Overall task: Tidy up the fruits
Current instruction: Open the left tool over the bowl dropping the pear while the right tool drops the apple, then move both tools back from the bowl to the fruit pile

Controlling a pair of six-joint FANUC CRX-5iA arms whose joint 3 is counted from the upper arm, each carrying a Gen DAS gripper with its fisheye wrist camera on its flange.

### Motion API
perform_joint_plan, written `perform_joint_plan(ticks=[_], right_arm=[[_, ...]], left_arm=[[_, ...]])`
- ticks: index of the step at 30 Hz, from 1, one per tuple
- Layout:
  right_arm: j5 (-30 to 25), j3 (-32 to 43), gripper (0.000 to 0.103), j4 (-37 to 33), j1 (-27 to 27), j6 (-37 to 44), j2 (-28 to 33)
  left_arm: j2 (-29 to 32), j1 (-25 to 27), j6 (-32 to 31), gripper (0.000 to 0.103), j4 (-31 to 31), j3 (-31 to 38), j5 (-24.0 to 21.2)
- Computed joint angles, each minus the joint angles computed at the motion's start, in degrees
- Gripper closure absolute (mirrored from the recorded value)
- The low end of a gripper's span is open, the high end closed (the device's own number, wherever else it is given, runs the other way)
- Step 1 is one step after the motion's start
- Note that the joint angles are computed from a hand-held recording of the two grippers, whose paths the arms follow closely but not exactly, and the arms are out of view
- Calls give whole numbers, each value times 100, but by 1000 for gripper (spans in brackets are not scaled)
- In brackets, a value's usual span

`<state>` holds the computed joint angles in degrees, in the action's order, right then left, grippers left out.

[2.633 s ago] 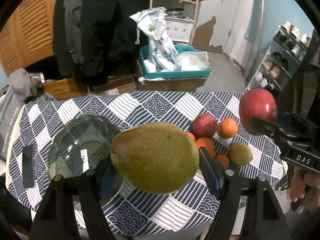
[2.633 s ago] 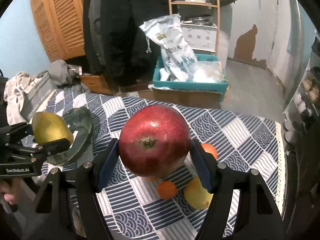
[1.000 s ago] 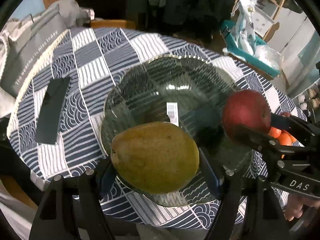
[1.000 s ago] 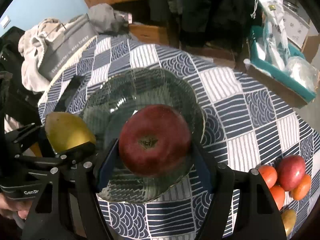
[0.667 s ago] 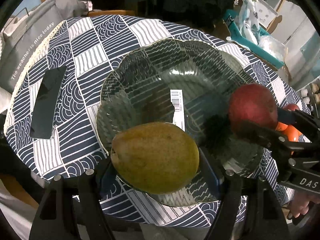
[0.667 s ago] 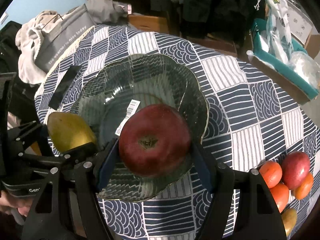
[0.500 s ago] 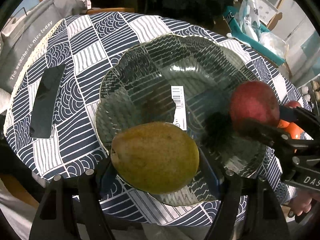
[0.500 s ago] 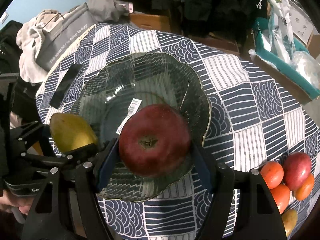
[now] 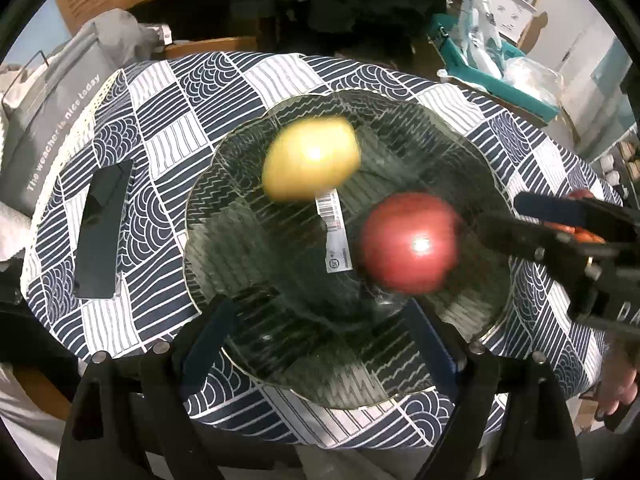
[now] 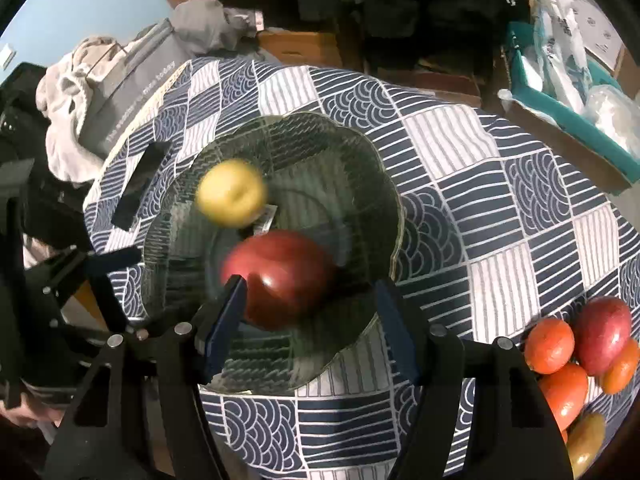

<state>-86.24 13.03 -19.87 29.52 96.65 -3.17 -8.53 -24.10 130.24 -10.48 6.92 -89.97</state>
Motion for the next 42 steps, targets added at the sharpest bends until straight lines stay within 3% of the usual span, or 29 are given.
perform_joint_plan(ticks=[8,18,42], right_arm=[[211,116,36,94,-11,-60,-298],[279,230,33,611,2,-173,-685],[-55,509,30,706,-1631,333,-1100]], left_arm=[[19,-332,-13,14,-330,455,-219],[191,-718,-45,14,-502,1065,-178],[1094,-1348,-239,14,-276,2307,-87]])
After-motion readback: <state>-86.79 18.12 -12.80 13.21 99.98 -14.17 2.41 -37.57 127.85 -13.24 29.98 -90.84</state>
